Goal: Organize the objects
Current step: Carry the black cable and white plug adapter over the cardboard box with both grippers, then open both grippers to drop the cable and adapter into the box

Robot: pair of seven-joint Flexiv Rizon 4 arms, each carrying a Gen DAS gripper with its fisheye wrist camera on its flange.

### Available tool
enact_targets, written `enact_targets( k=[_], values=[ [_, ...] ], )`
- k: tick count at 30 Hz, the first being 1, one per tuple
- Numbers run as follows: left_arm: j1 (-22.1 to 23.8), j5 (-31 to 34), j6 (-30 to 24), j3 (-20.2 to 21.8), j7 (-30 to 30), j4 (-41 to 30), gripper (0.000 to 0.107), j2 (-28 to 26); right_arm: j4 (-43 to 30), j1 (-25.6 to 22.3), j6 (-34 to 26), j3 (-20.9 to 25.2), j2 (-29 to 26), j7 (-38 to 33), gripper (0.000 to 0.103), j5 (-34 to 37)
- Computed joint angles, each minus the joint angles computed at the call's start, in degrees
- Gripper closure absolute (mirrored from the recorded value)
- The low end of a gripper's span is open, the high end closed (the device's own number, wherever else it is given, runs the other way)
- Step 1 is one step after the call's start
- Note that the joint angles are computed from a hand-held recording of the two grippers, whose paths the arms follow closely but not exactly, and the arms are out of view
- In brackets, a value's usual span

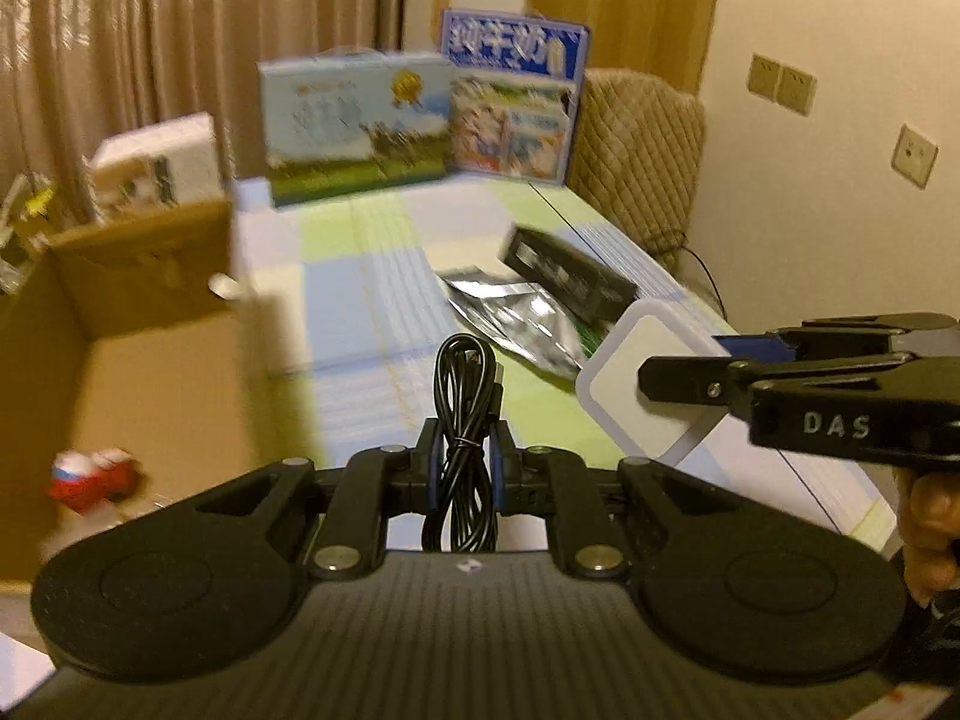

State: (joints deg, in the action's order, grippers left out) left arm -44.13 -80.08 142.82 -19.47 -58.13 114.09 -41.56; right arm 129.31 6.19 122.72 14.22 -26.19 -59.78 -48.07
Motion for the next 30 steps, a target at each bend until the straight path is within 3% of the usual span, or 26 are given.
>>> enact_targets(
  k=[9,14,20,22,24,30],
  values=[
    [0.14,-7.44,4.9,0.88,-0.43,11.55,0.095,10.18,-6.29,5.05,-1.48,3.77,-0.61,6.74,0.074,-6.82],
    [0.85,-9.37,3.48,1.56,-5.84,18.9,0.095,14.07,-9.55,9.08,-4.93,4.41,-3.46,8.14,0.074,-7.96],
    [1.68,-6.13,0.28,3.28,-13.17,24.73,0.095,15.26,-12.68,12.0,-9.78,6.15,-6.54,5.5,0.074,-4.79],
    [2.04,-4.11,-0.48,4.05,-15.35,25.82,0.093,14.99,-13.13,11.81,-10.8,7.14,-7.24,4.13,0.074,-3.79],
    [2.06,-3.99,-0.3,4.52,-16.25,26.07,0.084,14.48,-13.03,11.66,-11.38,7.92,-7.63,2.6,0.074,-2.43],
    [1.93,-2.31,-0.05,5.32,-20.82,28.35,0.084,14.57,-12.47,11.31,-13.02,10.02,-8.12,-1.44,0.074,1.16]
  ],
)
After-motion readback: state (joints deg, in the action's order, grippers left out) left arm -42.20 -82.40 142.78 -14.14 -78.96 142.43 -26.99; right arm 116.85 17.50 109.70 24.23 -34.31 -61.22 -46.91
